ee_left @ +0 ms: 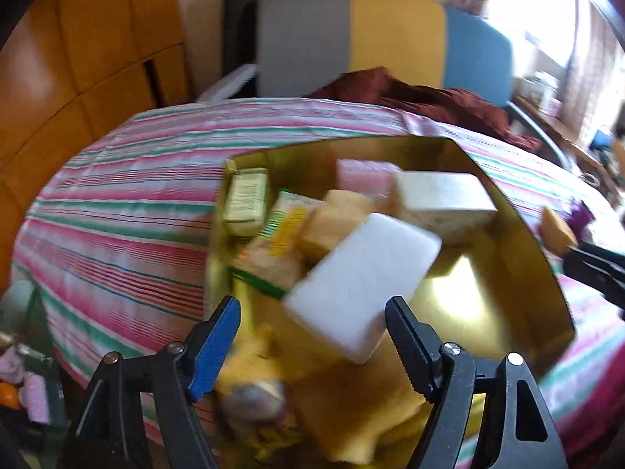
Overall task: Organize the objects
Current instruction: 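Carry the white block and cream box into the gold tray and release both, then withdraw both grippers from the tray toward the remaining items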
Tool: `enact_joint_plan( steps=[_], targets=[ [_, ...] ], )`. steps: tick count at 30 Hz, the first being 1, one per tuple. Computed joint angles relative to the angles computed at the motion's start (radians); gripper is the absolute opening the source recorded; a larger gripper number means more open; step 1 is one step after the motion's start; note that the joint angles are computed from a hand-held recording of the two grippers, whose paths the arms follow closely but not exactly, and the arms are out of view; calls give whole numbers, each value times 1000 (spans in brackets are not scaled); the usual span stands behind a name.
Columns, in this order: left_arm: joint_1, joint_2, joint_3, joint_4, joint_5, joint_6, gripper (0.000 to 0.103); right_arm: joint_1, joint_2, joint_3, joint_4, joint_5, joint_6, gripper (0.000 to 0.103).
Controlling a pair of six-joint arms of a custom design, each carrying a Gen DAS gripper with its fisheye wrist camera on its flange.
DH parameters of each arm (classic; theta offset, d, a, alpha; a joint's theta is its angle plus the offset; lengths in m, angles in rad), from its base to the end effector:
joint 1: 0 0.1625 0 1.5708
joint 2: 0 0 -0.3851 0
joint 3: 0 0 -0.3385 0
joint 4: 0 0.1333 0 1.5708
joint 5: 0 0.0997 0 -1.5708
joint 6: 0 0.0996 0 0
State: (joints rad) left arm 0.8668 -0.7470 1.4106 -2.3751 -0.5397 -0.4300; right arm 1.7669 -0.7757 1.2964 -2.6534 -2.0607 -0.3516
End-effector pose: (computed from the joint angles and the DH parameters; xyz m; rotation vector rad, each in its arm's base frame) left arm -0.2573 -0.6410 0.1790 0.2148 2.2054 -0.8055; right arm 0.2211 -0.6695 0.2425 0.5092 -2.4887 0.6798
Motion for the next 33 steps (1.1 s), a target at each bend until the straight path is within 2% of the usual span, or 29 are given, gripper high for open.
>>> enact_joint_plan(
  steps=[5, 10, 17, 20, 26, 33],
  targets=[
    [-3, -68, 76, -120, -97, 16, 78, -7, -18, 21, -17, 20, 12, 70],
    [-31, -100, 137, -227, -83, 26, 80, -1, -18, 33, -28, 18, -8, 71],
    [-79, -95, 148, -288, -47, 69, 83, 15, -17, 57, -67, -5, -56, 71],
    [-92, -88, 151, -309, -35, 95, 85, 24, -16, 69, -91, -13, -93, 74],
    [-102, -74, 147, -305, -26, 110, 86, 42, -11, 88, -136, -27, -169, 78],
    [-108, -59, 144, -287, -28, 116, 87, 44, -9, 83, -163, -54, -199, 82]
  ],
)
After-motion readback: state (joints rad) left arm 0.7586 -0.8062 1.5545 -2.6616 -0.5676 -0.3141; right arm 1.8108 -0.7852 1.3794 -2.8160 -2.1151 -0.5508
